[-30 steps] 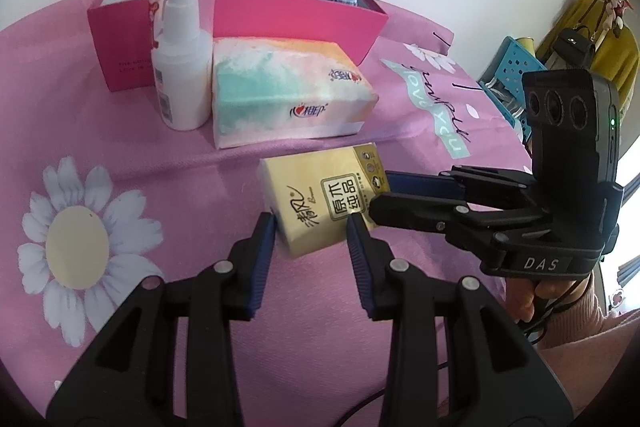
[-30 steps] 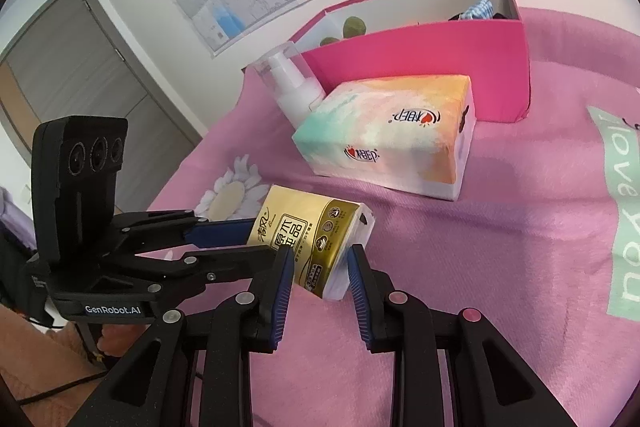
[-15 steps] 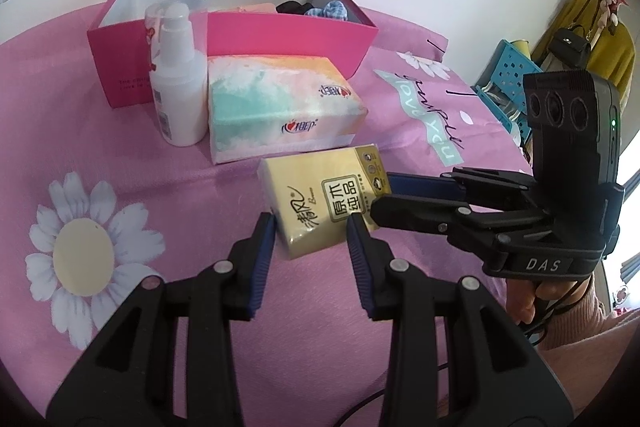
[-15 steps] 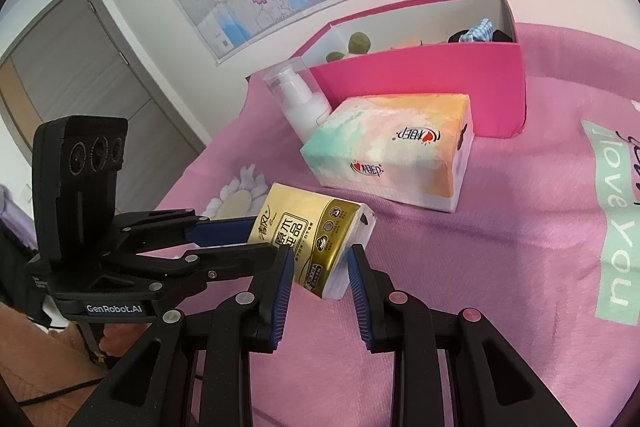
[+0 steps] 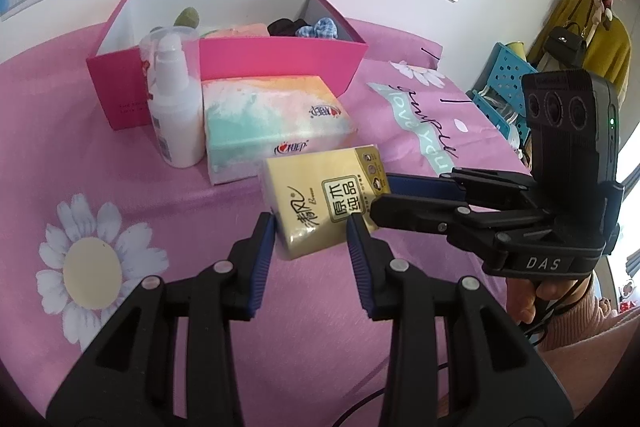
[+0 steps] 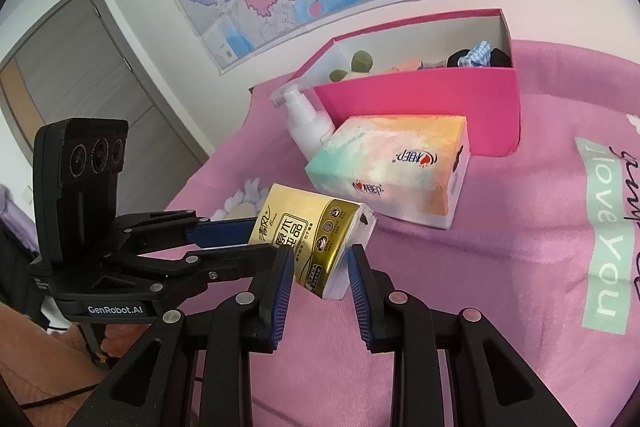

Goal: Organize soft objects
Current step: 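Lift the yellow tissue pack with the right gripper toward the box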

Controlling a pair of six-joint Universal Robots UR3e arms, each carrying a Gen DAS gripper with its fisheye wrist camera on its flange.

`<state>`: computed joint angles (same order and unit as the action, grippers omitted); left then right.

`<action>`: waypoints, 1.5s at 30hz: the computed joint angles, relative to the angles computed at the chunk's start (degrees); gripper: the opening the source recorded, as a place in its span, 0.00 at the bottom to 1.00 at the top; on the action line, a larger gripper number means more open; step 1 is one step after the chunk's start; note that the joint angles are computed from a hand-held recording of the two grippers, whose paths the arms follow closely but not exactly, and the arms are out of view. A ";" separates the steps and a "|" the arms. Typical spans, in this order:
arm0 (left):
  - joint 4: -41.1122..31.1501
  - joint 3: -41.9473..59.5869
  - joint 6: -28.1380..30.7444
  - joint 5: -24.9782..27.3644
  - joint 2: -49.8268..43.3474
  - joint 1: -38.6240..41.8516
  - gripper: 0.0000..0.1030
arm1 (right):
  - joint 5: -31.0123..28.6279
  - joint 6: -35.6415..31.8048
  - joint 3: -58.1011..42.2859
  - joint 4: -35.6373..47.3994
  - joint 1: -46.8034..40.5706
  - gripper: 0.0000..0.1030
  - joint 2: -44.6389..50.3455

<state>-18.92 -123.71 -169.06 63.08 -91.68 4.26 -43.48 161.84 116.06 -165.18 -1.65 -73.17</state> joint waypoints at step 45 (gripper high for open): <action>3.06 7.25 -0.60 1.88 -3.22 -1.60 0.38 | 1.05 1.37 -2.37 -2.37 -1.20 0.27 -2.30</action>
